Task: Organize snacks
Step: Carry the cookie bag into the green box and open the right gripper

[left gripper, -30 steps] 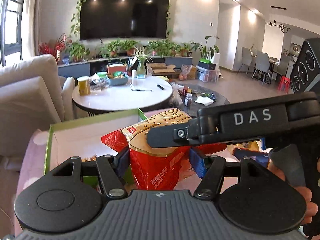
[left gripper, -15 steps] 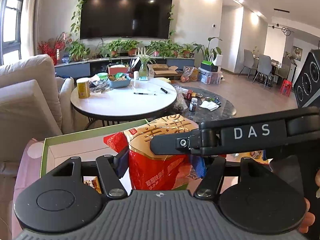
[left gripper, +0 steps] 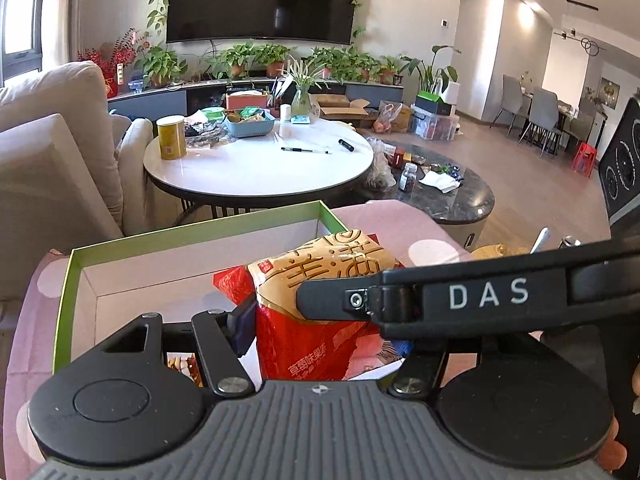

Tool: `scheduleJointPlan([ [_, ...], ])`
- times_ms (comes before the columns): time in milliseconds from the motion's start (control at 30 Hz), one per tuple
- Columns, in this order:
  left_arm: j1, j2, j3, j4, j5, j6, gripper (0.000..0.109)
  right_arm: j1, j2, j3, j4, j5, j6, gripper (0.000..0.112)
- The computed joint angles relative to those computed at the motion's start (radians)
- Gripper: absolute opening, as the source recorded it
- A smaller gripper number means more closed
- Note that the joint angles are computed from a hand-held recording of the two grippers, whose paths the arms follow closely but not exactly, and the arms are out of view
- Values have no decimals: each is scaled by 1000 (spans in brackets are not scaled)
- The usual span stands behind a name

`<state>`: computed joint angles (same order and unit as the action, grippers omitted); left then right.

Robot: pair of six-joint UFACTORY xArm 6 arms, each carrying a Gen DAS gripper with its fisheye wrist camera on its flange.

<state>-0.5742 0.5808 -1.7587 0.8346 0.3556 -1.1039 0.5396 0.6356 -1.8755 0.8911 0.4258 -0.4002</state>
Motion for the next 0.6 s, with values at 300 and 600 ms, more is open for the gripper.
scheduleJointPlan([
  [300, 7, 48, -28, -104, 5, 102, 64, -10, 47, -29, -56, 7, 65, 69],
  [600, 3, -45, 74, 48, 39, -67, 73, 28, -48, 123, 53, -196, -77, 77],
])
